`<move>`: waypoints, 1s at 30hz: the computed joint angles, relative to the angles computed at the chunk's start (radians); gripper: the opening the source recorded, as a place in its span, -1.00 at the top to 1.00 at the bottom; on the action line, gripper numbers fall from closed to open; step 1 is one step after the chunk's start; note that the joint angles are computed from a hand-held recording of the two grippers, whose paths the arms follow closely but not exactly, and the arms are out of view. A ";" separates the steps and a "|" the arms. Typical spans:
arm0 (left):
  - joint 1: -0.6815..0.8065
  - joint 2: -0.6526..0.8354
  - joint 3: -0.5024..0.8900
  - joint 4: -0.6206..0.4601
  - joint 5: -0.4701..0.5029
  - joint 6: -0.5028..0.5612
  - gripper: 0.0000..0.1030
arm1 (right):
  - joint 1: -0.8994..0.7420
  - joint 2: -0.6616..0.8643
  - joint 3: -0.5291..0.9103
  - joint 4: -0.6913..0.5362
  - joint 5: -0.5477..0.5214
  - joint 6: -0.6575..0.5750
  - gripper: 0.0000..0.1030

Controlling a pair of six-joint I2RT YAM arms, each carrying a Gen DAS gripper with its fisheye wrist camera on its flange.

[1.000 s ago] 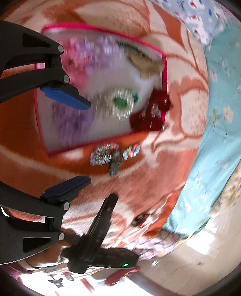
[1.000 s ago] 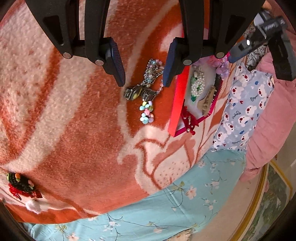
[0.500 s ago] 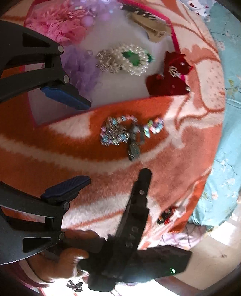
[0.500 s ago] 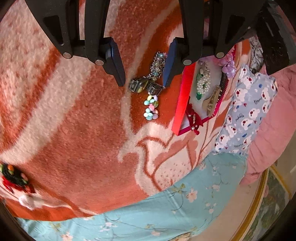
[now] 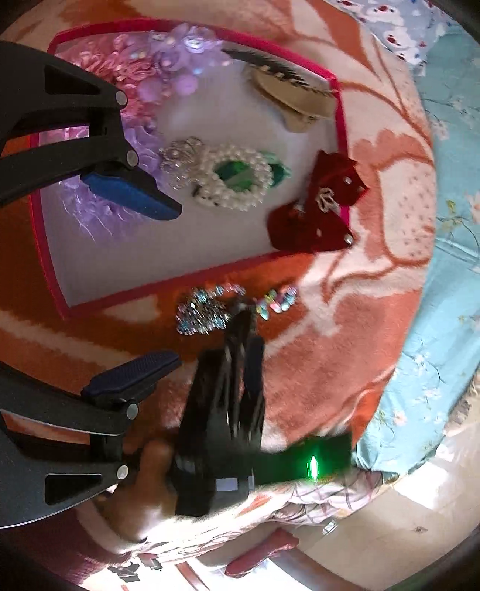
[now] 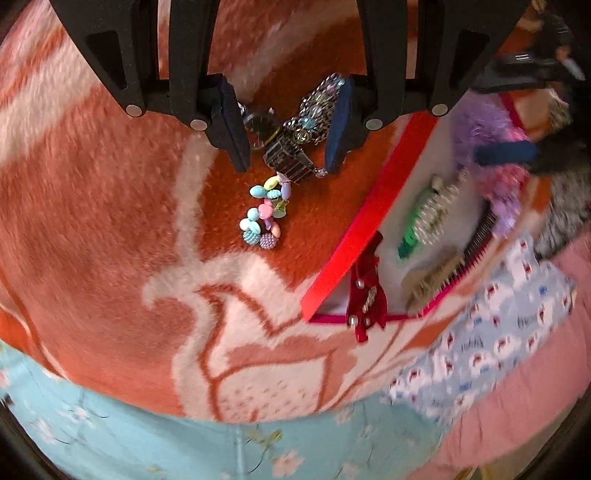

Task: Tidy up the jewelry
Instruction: 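Move the left tool to the beaded bracelet while the right tool approaches the watch, then grasp the beaded bracelet with the left tool while the right tool grasps the black watch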

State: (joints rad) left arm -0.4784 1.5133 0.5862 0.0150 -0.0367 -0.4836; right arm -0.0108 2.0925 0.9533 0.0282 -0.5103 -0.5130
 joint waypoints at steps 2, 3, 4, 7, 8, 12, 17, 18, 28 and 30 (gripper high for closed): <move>-0.009 0.006 0.015 -0.007 0.005 0.008 -0.42 | 0.012 0.034 0.040 -0.030 0.025 0.001 0.32; -0.019 0.015 0.027 -0.013 0.000 0.013 -0.42 | 0.009 0.048 0.056 -0.041 0.024 0.011 0.61; -0.031 0.028 0.041 -0.018 -0.008 0.018 -0.42 | 0.002 0.054 0.064 -0.042 0.020 0.024 0.74; -0.063 0.070 0.086 -0.037 -0.022 0.031 -0.43 | -0.055 0.048 0.072 -0.064 -0.065 0.071 0.74; -0.077 0.096 0.114 -0.049 -0.031 0.040 -0.43 | -0.088 0.041 0.071 -0.073 -0.108 0.094 0.74; -0.112 0.187 0.213 -0.088 -0.043 0.079 -0.38 | -0.197 0.003 0.052 -0.097 -0.217 0.136 0.74; -0.144 0.343 0.374 -0.163 -0.073 0.130 -0.01 | -0.330 -0.057 0.025 -0.118 -0.306 0.154 0.74; -0.149 0.374 0.406 -0.187 -0.092 0.132 0.04 | -0.350 -0.060 0.026 -0.124 -0.319 0.153 0.74; -0.126 0.515 0.508 -0.238 -0.101 0.120 0.40 | -0.500 -0.115 0.030 -0.241 -0.436 0.101 0.74; -0.109 0.491 0.477 -0.208 -0.081 0.114 0.90 | -0.511 -0.125 0.020 -0.248 -0.450 0.094 0.74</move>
State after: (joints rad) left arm -0.5873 2.0041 1.0636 -0.1929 -0.1177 -0.3691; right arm -0.5213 1.9680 0.9728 -0.2200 -0.9598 -0.4194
